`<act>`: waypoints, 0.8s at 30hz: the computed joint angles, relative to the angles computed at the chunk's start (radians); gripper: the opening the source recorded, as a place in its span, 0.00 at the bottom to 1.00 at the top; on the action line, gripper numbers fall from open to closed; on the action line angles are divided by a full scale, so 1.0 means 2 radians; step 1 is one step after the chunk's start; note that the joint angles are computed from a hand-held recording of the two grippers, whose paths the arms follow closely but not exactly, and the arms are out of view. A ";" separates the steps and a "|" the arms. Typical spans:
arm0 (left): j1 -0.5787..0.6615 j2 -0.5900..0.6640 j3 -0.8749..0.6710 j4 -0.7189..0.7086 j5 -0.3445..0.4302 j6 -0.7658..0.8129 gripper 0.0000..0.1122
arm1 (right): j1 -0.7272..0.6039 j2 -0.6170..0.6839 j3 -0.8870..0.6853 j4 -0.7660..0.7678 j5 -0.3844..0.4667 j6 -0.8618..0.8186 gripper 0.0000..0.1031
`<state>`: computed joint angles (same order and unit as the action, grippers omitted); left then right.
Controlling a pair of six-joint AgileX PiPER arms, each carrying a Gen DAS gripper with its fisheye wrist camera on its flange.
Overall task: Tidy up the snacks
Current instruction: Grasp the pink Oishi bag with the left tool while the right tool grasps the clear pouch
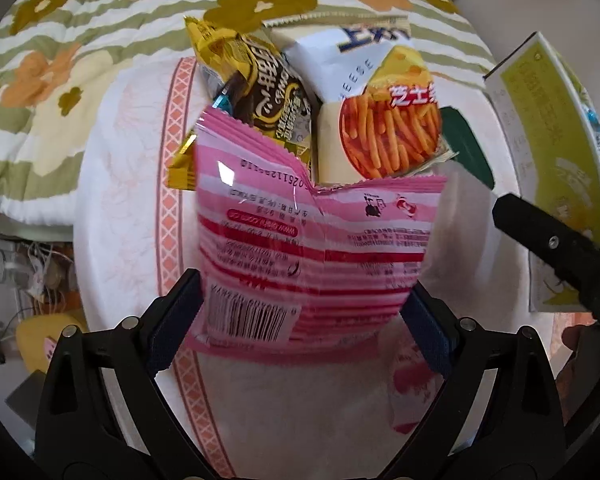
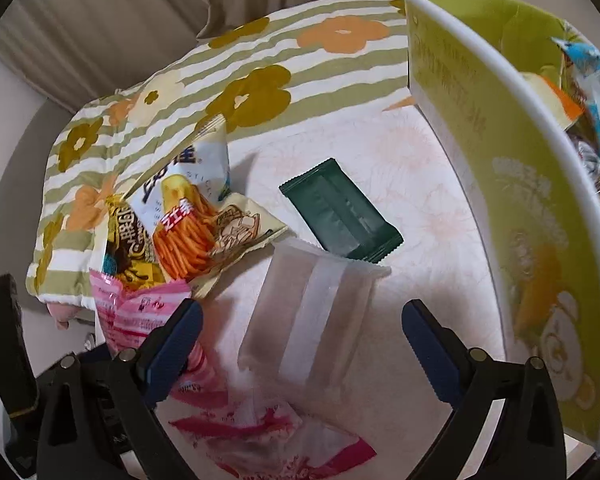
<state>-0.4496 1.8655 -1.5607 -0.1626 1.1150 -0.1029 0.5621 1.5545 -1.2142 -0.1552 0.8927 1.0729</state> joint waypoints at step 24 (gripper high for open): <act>0.026 -0.030 0.033 -0.037 -0.021 0.072 0.60 | 0.022 0.044 -0.022 -0.025 0.023 0.044 0.95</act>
<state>-0.3967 1.8049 -1.4947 -0.2369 1.0739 0.0412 0.6066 1.6430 -1.2584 -0.2046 0.9382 1.1606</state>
